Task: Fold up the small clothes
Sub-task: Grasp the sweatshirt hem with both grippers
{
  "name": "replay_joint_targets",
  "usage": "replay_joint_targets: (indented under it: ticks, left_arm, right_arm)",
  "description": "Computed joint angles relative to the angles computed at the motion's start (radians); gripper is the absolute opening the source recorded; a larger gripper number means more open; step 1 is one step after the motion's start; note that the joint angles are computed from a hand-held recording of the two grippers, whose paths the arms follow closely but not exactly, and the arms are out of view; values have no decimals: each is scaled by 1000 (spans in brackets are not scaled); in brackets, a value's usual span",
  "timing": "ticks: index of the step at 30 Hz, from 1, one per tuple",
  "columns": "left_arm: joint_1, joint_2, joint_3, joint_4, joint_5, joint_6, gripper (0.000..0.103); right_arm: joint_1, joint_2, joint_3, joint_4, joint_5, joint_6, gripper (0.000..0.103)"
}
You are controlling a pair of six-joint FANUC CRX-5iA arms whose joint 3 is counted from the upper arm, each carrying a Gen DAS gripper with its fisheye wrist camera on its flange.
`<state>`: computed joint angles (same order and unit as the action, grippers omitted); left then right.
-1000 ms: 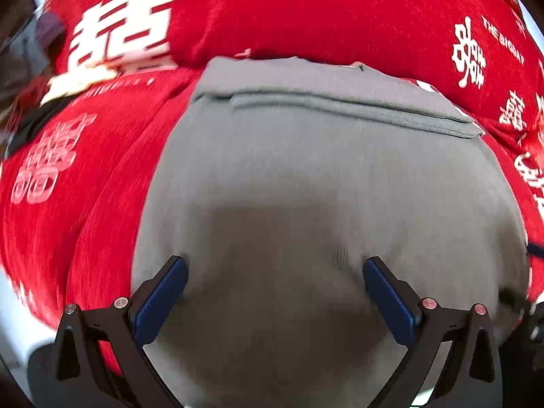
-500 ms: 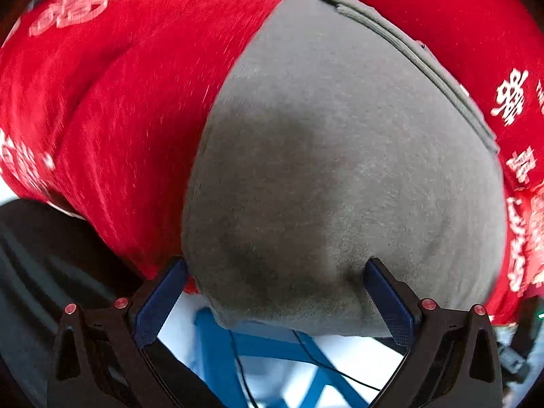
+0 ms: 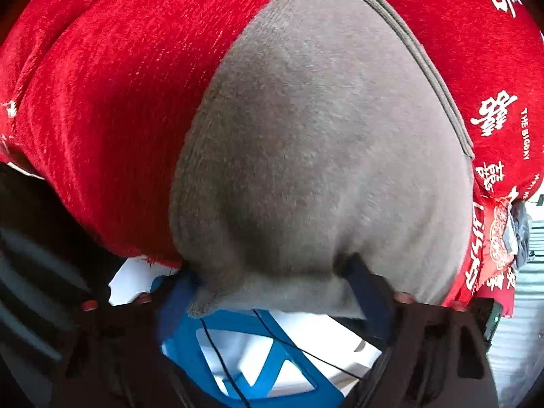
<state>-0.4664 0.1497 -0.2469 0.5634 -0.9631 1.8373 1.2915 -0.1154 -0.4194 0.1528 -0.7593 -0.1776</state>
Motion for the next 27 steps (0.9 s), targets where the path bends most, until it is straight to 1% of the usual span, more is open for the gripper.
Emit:
replay_joint_targets:
  ticks: [1, 2, 3, 4, 5, 6, 7, 8, 10, 11, 12, 13, 16, 18, 21, 22, 23, 25, 27]
  left_arm:
    - [8, -10, -10, 27, -7, -27, 54]
    - [12, -24, -33, 67, -5, -62, 45]
    - [13, -28, -27, 56, -24, -58, 19]
    - [13, -26, -12, 31, -47, -42, 18]
    - [17, -28, -14, 36, -50, -41, 18]
    - [22, -37, -21, 40, -50, -34, 18]
    - [24, -41, -24, 45, -45, -35, 16]
    - [26, -51, -34, 61, -32, -50, 16]
    - [30, -82, -62, 108, 14, -99, 16]
    - [30, -102, -80, 136, 54, -132, 16]
    - [32, -117, -89, 150, 89, -157, 16]
    - [33, -129, -95, 158, 114, -176, 16]
    - [33, -145, -116, 236, 196, -238, 16]
    - [32, -154, -126, 277, 231, -270, 16]
    - [31, -172, -119, 276, 272, -291, 16]
    - [32, -172, -111, 274, 282, -292, 16]
    - [38, -180, -119, 290, 288, -308, 12]
    - [42, -179, -117, 318, 306, -326, 11]
    - [44, -161, -95, 317, 315, -327, 11]
  right_arm:
    - [6, 0, 3, 22, 2, 2, 11]
    - [17, 0, 10, 56, -8, 7, 10]
    - [24, 0, 15, 72, -19, 12, 10]
    - [32, 3, 28, 89, -39, 19, 10]
    - [40, 0, 33, 109, -52, 18, 10]
    - [51, -13, 25, 134, -56, 10, 10]
    - [58, -18, 22, 158, -56, 4, 10]
    - [66, -25, 19, 191, -57, -8, 10]
    - [74, -31, 22, 246, -60, -23, 10]
    - [79, -48, 8, 286, -55, -47, 10]
    - [90, -80, -25, 357, -42, -94, 10]
    - [92, -84, -33, 405, -35, -123, 10]
    - [90, -120, -71, 519, -38, -192, 10]
    - [79, -134, -85, 574, -31, -228, 10]
    - [64, -150, -104, 660, -5, -276, 10]
    - [61, -157, -110, 695, 0, -288, 10]
    - [56, -163, -114, 729, 5, -294, 10]
    - [39, -158, -110, 777, 16, -302, 10]
    - [17, -150, -100, 807, 28, -303, 10]
